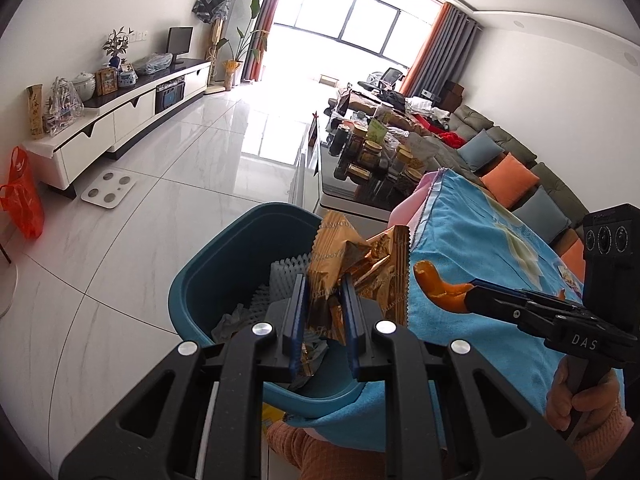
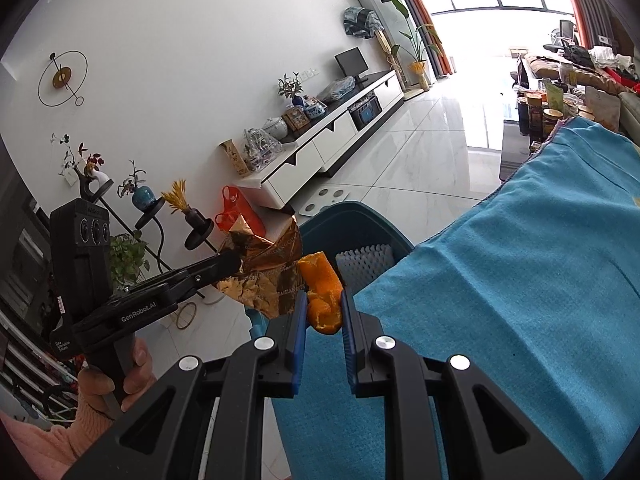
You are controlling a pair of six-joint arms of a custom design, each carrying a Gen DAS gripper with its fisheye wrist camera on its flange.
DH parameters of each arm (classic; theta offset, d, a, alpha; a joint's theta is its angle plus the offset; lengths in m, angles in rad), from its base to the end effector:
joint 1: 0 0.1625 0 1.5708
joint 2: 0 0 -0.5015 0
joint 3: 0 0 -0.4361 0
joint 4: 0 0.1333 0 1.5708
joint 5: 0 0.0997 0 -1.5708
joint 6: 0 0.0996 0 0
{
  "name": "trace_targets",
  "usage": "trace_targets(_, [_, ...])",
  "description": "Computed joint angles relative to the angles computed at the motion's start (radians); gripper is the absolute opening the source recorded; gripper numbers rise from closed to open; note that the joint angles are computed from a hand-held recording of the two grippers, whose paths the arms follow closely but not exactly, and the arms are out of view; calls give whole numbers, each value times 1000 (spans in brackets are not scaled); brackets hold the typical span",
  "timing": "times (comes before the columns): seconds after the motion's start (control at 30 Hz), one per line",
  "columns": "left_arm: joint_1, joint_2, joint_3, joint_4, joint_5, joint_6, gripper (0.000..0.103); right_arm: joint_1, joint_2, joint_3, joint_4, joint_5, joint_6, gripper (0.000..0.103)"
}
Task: Collect trash
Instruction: 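Carry the foil bag and orange peel over the teal bin with both grippers, then open both grippers to drop the foil bag and orange peel into the bin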
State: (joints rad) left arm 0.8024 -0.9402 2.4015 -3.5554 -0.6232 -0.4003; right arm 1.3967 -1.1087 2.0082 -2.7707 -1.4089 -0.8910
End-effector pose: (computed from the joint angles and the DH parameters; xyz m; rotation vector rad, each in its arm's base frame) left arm -0.1648 -0.4787 0.1335 0.1129 2.3711 -1.1905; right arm 0.0398 -0.6357 0.2055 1.1169 -2.8734 0.5289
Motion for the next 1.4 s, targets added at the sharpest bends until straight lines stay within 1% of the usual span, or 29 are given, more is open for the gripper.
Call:
trace_targets(0.73, [53, 21, -19, 13, -10, -28, 17, 43, 64, -35, -8, -68, 25, 15])
trace_targets(1.07, [79, 42, -43, 30, -7, -39, 18, 63, 94, -58, -6, -116, 35, 15])
trace_targets(1.23, [101, 60, -63, 39, -25, -33, 18, 75, 113, -74, -5, -147, 36, 17])
trace_targets(1.3, [115, 70, -75, 36, -39, -26, 21, 80, 119, -78, -10, -155, 41, 19])
trace_targets(1.4, [135, 89, -96, 29, -70, -8, 22, 83, 125, -80, -8, -156, 48, 19])
